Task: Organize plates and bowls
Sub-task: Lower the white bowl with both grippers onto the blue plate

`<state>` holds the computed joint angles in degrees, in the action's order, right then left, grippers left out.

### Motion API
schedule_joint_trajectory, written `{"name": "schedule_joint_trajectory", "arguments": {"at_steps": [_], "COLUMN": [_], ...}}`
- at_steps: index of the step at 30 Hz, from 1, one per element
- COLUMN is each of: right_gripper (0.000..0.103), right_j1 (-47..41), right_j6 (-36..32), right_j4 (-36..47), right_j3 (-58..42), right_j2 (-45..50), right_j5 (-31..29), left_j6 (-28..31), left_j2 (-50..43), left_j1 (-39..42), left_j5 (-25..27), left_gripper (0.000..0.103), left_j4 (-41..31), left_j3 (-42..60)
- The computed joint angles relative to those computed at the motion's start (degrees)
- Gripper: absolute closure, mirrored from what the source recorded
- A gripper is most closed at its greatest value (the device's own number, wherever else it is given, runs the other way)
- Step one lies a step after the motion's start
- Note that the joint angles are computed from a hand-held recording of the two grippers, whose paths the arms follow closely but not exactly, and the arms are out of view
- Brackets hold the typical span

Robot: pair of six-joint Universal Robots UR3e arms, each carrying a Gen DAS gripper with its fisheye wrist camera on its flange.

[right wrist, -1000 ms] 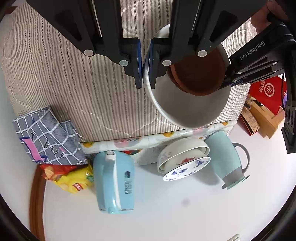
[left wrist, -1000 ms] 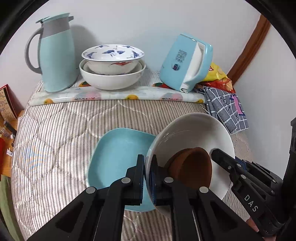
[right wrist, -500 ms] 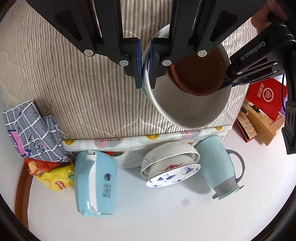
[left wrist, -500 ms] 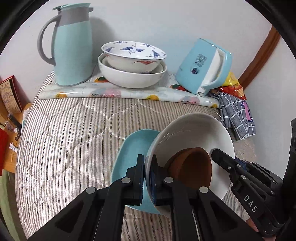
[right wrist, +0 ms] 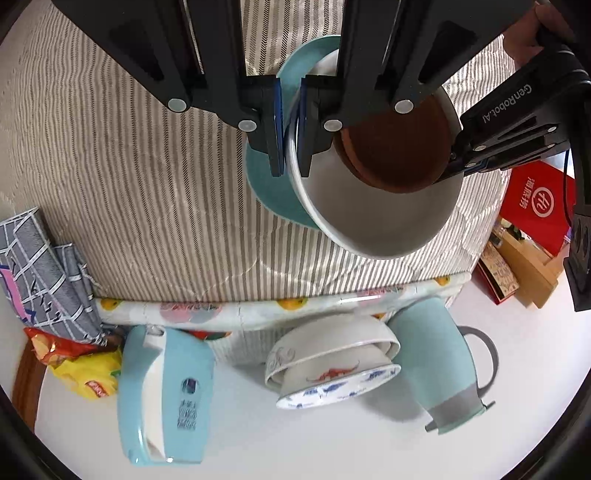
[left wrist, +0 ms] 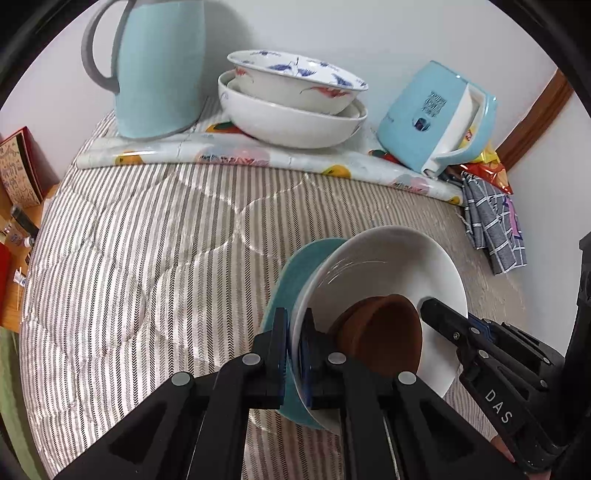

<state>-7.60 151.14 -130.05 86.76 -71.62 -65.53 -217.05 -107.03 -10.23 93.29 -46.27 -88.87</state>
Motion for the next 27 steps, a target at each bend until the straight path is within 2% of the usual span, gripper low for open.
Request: {"name": "schedule_joint_trajectory", "arguments": {"at_steps": [9, 17, 27], "right_gripper": [0.096, 0.093, 0.090], "right_j1": [0.42, 2.22, 1.04], "right_j6": [0.06, 0.61, -1.64], "right_j4": [3.59, 2.43, 1.88], "right_j3": [-4.94, -7.35, -4.57], "right_j2": [3.85, 6.15, 4.08], "right_j5": [-0.24, -2.22, -0.49], "left_j6": [1.76, 2.80, 3.37], "left_j2": [-0.88, -1.54, -0.25], "left_j1": [1.45, 3.43, 3.90], "left_j5": [-1.90, -5.09, -6.00], "left_gripper": [0.095, 0.094, 0.092], "left_j4": [1.47, 3.11, 3.20], "left_j3": [-0.35, -1.22, -2.55]}}
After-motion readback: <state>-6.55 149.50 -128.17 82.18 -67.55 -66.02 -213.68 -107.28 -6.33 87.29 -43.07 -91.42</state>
